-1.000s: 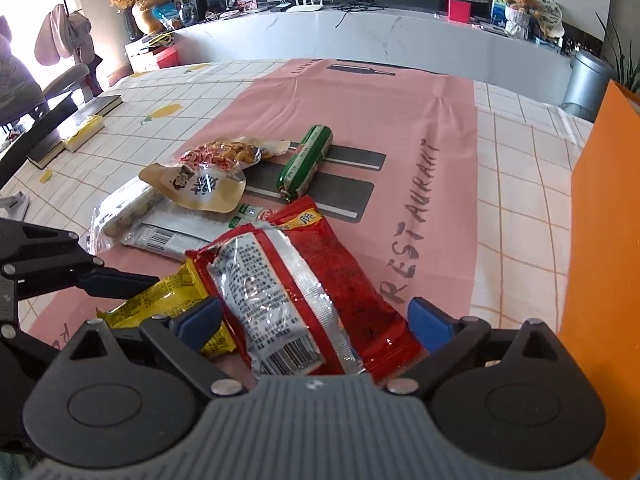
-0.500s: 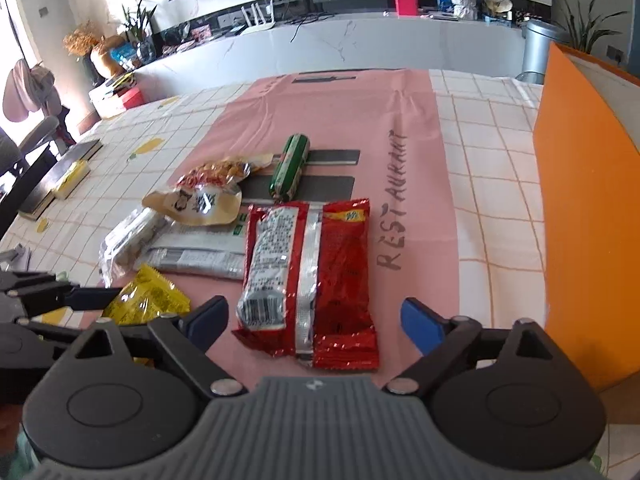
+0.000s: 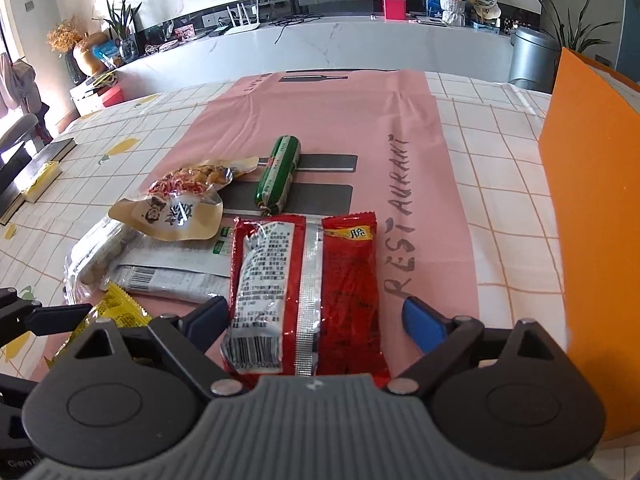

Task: Organize snacks
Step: 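Carry both held bags up and over the orange box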

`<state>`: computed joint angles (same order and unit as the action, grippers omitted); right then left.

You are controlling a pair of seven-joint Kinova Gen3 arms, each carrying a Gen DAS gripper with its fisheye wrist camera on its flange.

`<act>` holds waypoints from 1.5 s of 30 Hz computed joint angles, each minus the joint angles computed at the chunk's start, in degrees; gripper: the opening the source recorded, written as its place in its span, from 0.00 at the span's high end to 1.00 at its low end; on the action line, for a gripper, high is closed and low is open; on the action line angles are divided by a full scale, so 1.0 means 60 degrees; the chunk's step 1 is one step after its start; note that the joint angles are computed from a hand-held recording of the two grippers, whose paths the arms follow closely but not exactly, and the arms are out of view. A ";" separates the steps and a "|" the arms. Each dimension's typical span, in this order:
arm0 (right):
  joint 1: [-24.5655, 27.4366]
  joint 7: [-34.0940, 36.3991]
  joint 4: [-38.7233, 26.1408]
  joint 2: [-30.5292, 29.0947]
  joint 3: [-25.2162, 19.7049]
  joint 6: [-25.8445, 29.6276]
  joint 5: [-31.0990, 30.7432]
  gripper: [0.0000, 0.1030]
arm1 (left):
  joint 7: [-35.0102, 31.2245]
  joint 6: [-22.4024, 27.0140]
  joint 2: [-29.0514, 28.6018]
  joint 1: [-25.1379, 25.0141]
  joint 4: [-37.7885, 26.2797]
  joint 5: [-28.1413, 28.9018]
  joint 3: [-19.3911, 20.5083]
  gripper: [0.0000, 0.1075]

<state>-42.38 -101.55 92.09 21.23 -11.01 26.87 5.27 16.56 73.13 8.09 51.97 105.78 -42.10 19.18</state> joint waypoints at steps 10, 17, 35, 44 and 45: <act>0.0106 0.0124 0.0216 -0.0302 -0.0066 0.0104 0.0016 0.33 | 0.0065 0.0209 -0.0053 -0.0003 -0.0228 0.0051 -0.0022 0.44; 0.0530 0.0586 0.0659 -0.1013 -0.0327 0.0089 -0.0347 0.34 | 0.0352 0.0867 -0.0150 0.0115 -0.0780 -0.0144 0.0075 0.44; 0.2151 0.2915 0.1501 -0.3431 -0.0431 0.0680 -0.2889 0.34 | 0.0562 0.2301 0.0438 0.1005 -0.3874 -0.0779 0.0011 0.44; 0.2866 0.4515 0.1079 -0.4136 0.0300 0.1354 -0.3805 0.34 | -0.0918 0.2975 0.1430 0.2001 -0.6199 -0.1518 -0.0653 0.44; 0.2946 0.4616 0.1017 -0.4138 0.0360 0.1450 -0.3846 0.34 | -0.1171 0.2962 0.1534 0.2059 -0.6428 -0.1541 -0.0756 0.44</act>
<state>-24.70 -73.85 98.19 -3.60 -8.85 35.57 -17.80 9.53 90.90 17.29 64.33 67.22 -51.35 14.64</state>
